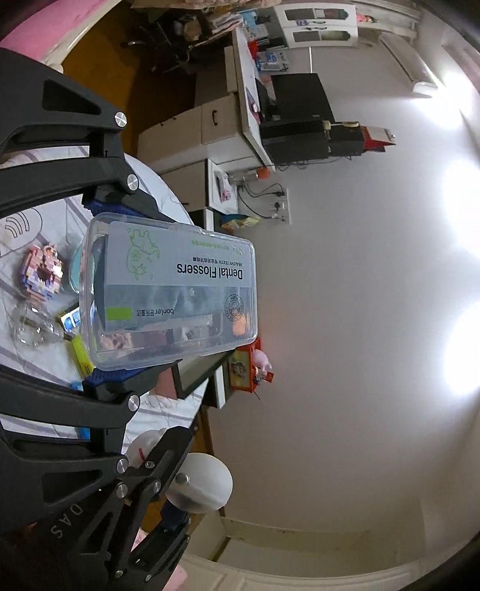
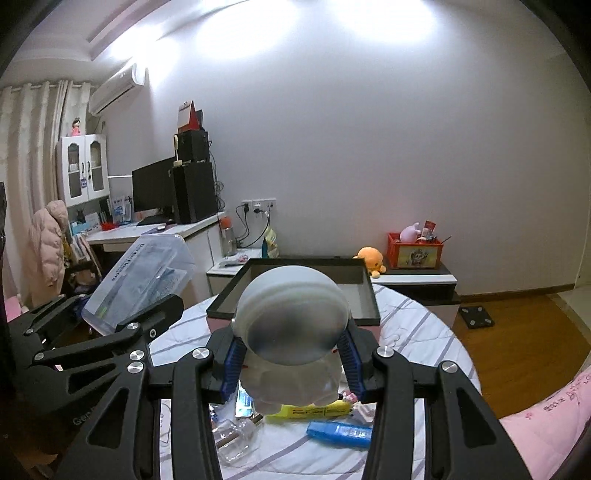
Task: Organize rigid objects
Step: 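Lower both held items into the pink box and open both tools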
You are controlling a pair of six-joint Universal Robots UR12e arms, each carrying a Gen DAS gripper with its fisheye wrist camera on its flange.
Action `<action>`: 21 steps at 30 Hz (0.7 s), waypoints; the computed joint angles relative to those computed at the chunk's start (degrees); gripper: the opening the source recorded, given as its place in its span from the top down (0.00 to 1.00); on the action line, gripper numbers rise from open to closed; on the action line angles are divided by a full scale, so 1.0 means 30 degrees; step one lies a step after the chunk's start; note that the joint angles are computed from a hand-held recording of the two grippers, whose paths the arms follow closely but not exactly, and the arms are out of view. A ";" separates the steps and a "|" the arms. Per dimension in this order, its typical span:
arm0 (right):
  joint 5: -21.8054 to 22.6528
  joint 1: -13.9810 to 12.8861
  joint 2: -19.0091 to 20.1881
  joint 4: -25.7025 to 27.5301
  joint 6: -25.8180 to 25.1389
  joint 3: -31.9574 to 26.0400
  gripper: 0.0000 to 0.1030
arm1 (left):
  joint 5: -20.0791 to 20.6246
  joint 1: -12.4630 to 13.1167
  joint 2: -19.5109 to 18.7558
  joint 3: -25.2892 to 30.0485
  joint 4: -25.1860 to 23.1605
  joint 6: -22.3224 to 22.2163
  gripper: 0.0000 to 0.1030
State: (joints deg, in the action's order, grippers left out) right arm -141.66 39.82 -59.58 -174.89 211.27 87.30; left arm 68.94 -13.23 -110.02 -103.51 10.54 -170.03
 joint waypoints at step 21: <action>0.1339 -0.1572 0.0153 0.0059 -0.1369 -0.0541 0.55 | 0.0513 -0.0925 -0.2423 0.4197 -0.2420 0.0808 0.40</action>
